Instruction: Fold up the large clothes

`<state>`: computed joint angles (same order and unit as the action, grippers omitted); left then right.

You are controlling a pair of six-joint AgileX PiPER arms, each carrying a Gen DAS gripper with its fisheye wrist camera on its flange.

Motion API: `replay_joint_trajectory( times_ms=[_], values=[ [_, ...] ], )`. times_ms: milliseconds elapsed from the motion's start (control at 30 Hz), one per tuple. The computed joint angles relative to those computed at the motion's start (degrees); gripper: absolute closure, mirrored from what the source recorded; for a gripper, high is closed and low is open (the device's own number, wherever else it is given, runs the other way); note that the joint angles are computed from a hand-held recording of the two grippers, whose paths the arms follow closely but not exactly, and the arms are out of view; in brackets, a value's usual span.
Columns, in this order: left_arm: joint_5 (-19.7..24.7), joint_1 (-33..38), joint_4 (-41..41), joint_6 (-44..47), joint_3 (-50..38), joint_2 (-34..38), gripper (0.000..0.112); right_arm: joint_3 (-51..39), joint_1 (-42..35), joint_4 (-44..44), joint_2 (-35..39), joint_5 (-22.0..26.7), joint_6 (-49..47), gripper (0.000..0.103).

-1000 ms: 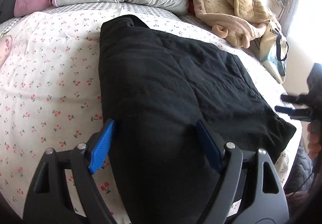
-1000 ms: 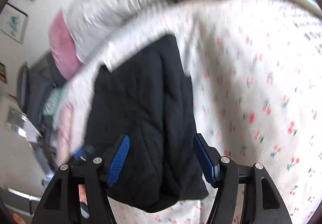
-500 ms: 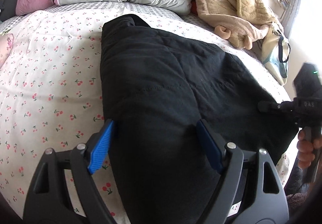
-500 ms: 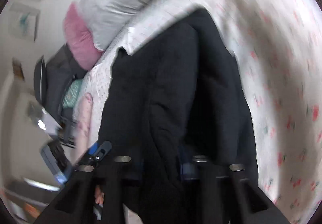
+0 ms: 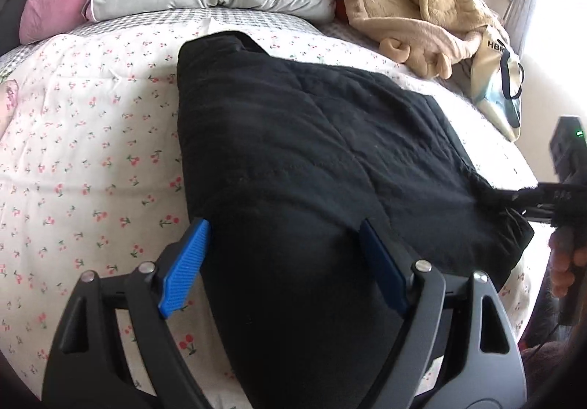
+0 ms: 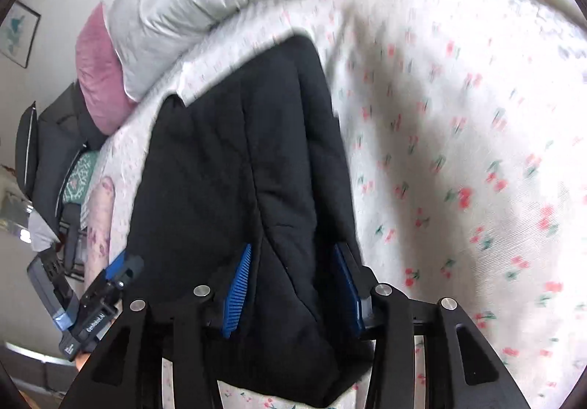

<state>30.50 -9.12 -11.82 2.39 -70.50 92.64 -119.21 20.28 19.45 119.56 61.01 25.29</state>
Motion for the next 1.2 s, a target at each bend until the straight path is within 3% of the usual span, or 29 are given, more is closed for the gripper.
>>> replay_joint_trajectory(
  times_ms=[100,200,300,367,467,533,600,733,833,1033,1133,1200],
  values=[
    [-2.4,0.6,-4.9,4.4,1.7,-1.8,0.029,4.3,4.7,-13.6,-6.3,-6.2,1.2,0.056],
    [-3.2,-1.2,-1.1,2.8,1.8,-1.1,0.029,5.6,7.3,-14.9,-7.6,-10.5,-1.7,0.056],
    [-6.4,-4.4,11.0,-5.9,4.6,-1.5,0.028,1.7,9.4,-16.4,-2.5,-4.7,-3.3,0.056],
    [-6.6,-4.6,10.1,-6.2,6.6,-2.6,0.024,1.8,9.5,-16.6,0.1,-1.4,-3.2,0.05],
    [-5.4,-4.4,7.9,-3.1,8.3,-4.3,0.021,10.3,4.7,-4.3,-3.7,-6.2,-7.8,0.047],
    [-2.1,-2.7,2.2,2.0,7.5,-4.8,0.019,13.0,2.8,1.4,-5.4,-6.9,-10.5,0.045],
    [4.4,0.9,-6.5,8.4,4.5,-4.2,0.019,14.3,0.9,6.9,-6.5,-6.4,-13.6,0.04],
    [14.4,9.1,-22.4,17.3,0.0,-1.0,0.017,19.0,-4.9,23.6,-8.0,-9.0,-20.9,0.019],
    [19.8,14.2,-29.9,17.3,-3.9,4.4,0.017,17.3,-7.6,29.1,-4.9,-7.4,-20.8,0.018],
    [25.6,18.2,-39.8,17.2,-9.6,15.7,0.015,6.8,-8.2,34.0,7.6,-2.0,-17.0,0.018],
    [24.0,17.2,-42.0,16.9,-9.8,17.5,0.014,3.8,-7.3,38.1,11.8,0.2,-17.4,0.018],
    [22.9,16.4,-41.9,16.4,-10.3,18.5,0.013,4.6,-6.5,39.3,12.1,-2.5,-18.0,0.018]
  ],
)
